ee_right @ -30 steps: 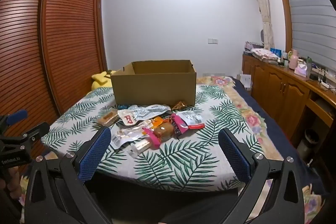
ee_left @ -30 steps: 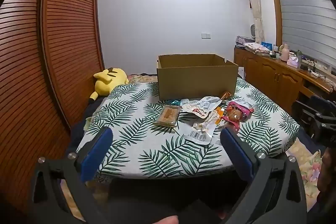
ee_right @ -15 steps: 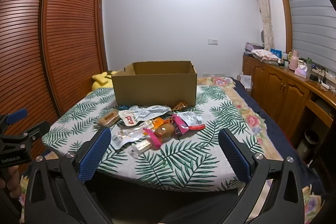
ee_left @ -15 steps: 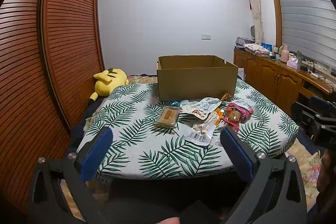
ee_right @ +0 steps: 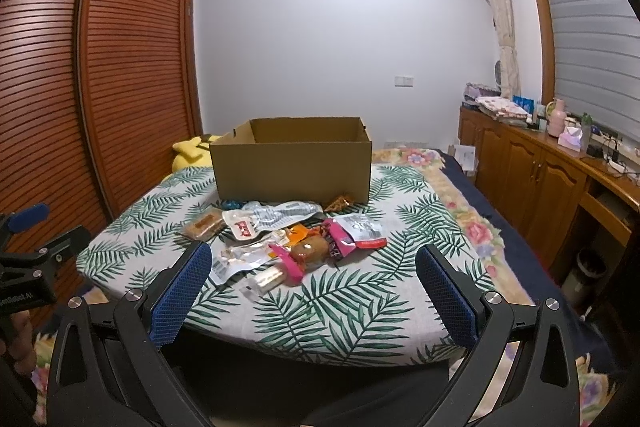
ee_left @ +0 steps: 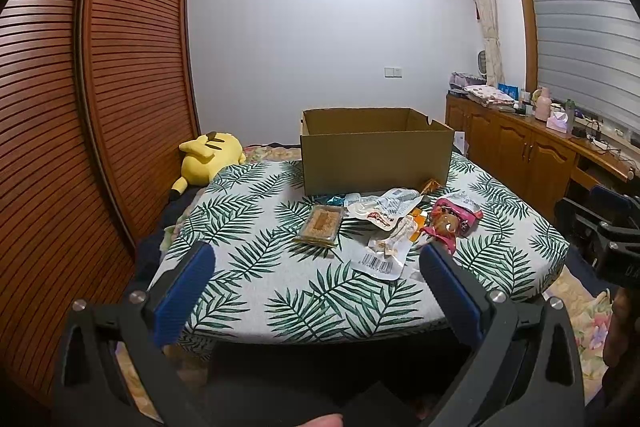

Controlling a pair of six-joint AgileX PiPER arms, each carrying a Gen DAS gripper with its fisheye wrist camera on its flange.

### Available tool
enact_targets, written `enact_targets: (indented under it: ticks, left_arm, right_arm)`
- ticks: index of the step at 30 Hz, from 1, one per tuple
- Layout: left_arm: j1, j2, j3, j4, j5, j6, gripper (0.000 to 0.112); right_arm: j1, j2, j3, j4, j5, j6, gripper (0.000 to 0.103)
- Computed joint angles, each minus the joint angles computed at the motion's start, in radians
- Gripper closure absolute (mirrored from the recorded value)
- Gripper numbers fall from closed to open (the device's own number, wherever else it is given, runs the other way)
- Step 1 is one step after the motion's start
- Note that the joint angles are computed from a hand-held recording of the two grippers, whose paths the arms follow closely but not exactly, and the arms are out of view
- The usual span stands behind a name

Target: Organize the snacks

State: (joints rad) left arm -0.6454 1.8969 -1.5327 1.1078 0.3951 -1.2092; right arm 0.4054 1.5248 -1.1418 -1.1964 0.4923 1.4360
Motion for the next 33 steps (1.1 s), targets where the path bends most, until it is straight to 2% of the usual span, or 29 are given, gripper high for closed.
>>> enact_targets:
  ticks: [33]
  left_arm:
    - [-0.009,-0.035,0.040,0.066,-0.010,-0.070,0.009]
  right_arm:
    - [-0.003,-0.003,0.014,-0.014,-0.007,0.015,0.000]
